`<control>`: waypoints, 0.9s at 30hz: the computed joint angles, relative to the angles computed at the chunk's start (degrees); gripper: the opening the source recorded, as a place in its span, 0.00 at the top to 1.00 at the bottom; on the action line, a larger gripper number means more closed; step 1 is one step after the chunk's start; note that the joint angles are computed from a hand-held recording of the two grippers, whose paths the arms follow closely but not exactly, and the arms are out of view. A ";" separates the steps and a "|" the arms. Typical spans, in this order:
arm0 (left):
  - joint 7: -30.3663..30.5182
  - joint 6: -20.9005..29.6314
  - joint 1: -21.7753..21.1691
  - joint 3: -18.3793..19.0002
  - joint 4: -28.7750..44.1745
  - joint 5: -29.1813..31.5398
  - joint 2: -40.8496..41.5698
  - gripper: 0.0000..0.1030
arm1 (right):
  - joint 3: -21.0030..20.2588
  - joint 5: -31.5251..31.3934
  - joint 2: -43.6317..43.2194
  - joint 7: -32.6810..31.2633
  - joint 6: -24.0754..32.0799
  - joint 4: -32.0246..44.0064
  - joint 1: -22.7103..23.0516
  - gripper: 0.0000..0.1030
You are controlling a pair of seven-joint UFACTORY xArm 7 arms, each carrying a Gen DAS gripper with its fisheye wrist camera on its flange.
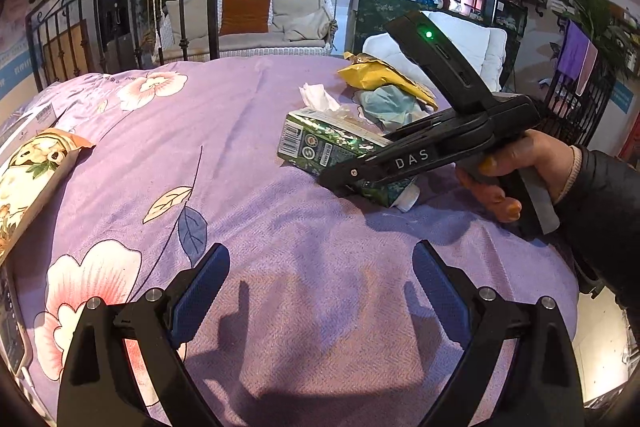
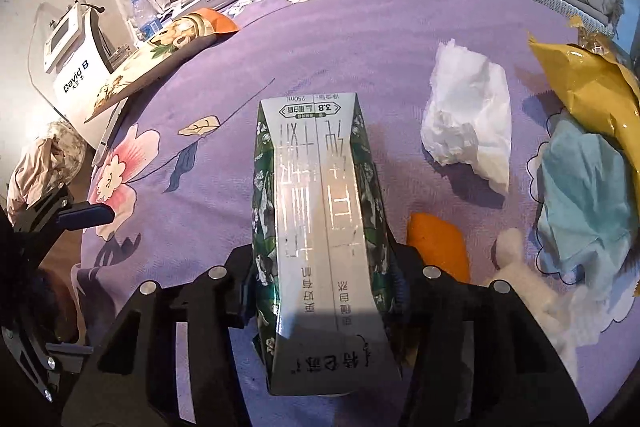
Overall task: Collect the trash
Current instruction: 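Grasp the orange peel with the left tool while the right tool lifts the green carton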
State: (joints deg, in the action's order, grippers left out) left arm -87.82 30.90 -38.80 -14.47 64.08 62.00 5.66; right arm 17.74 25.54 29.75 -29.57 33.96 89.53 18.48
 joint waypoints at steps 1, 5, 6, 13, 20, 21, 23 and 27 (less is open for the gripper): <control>0.30 0.06 0.00 -0.01 0.07 -0.10 0.05 0.11 | 0.30 0.65 -0.87 -0.21 -1.15 -1.12 -0.21 0.50; 2.03 -2.11 0.52 0.41 0.62 -1.40 0.75 0.11 | 4.16 10.45 -6.48 -5.51 -5.73 -7.60 -4.56 0.50; 2.76 -3.27 0.75 0.63 0.98 -1.79 1.13 0.11 | 4.77 13.88 -8.52 -7.09 -7.07 -9.67 -5.68 0.50; 16.34 -7.11 1.24 2.28 7.98 -10.18 7.66 0.16 | 3.27 32.91 -21.74 -16.94 -11.47 -21.09 -8.24 0.50; 37.98 -6.89 3.05 1.08 19.80 -26.26 17.88 0.20 | -1.87 44.23 -31.77 -22.26 -14.54 -31.26 -5.16 0.50; 40.21 -6.86 3.40 0.78 21.58 -28.46 19.40 0.21 | -2.64 45.10 -32.89 -22.54 -14.96 -32.55 -4.53 0.50; 44.44 -4.78 2.95 0.83 26.78 -31.33 23.23 0.24 | -3.97 46.98 -34.65 -23.42 -15.87 -34.83 -3.01 0.50; 53.44 2.65 0.76 2.34 38.13 -34.40 30.48 0.35 | -6.79 50.10 -37.99 -24.12 -16.70 -38.82 -0.02 0.50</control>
State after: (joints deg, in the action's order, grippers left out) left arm -34.38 33.55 -38.03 -12.13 102.21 27.60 36.13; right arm 10.96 75.63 -8.23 -53.69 17.25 50.70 18.46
